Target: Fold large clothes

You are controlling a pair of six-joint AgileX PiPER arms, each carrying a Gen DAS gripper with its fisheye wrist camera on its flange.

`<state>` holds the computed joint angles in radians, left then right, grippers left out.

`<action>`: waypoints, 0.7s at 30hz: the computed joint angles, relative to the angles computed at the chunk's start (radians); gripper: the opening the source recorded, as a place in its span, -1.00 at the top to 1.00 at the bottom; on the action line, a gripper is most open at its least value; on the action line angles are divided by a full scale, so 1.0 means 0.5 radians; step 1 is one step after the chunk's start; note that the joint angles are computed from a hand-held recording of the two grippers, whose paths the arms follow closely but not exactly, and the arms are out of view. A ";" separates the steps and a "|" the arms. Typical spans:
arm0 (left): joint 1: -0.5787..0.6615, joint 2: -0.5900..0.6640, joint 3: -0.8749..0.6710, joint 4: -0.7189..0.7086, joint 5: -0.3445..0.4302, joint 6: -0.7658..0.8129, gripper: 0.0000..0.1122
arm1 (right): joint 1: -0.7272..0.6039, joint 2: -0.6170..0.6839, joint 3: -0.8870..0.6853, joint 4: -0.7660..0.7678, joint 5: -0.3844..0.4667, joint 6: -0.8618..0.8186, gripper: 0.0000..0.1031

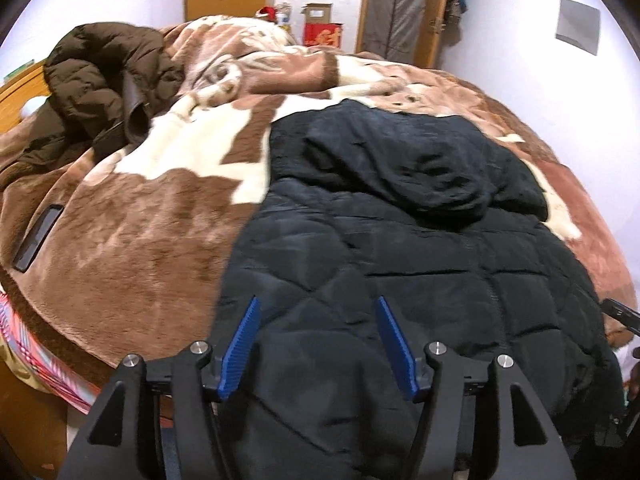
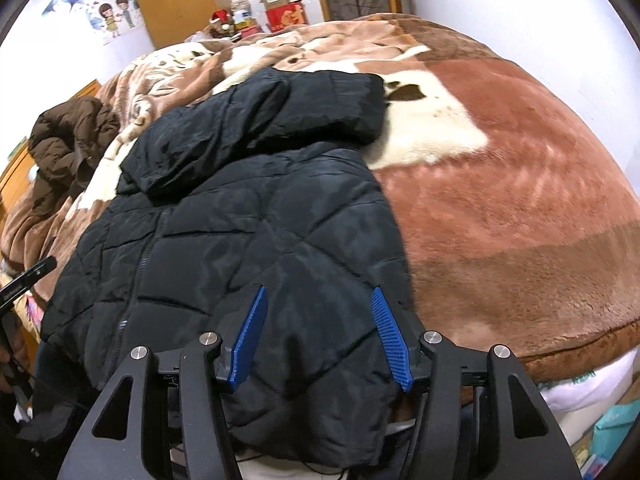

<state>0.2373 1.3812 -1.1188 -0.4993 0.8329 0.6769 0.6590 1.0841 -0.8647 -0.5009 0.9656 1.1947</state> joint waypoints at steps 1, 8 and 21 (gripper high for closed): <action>0.018 0.045 -0.019 0.033 -0.014 -0.023 -0.14 | -0.048 -0.012 0.021 0.030 -0.020 -0.025 -0.08; 0.141 0.249 -0.050 0.118 -0.054 -0.047 -0.16 | -0.356 -0.054 0.163 0.257 -0.131 -0.201 -0.16; 0.124 0.260 0.041 0.030 0.069 -0.009 -0.20 | -0.479 0.040 0.226 0.783 -0.357 -0.650 -0.27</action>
<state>0.2991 1.5111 -1.0986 -0.4845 0.8677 0.6724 0.4194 1.1044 -0.7516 -0.1094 0.7869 0.8695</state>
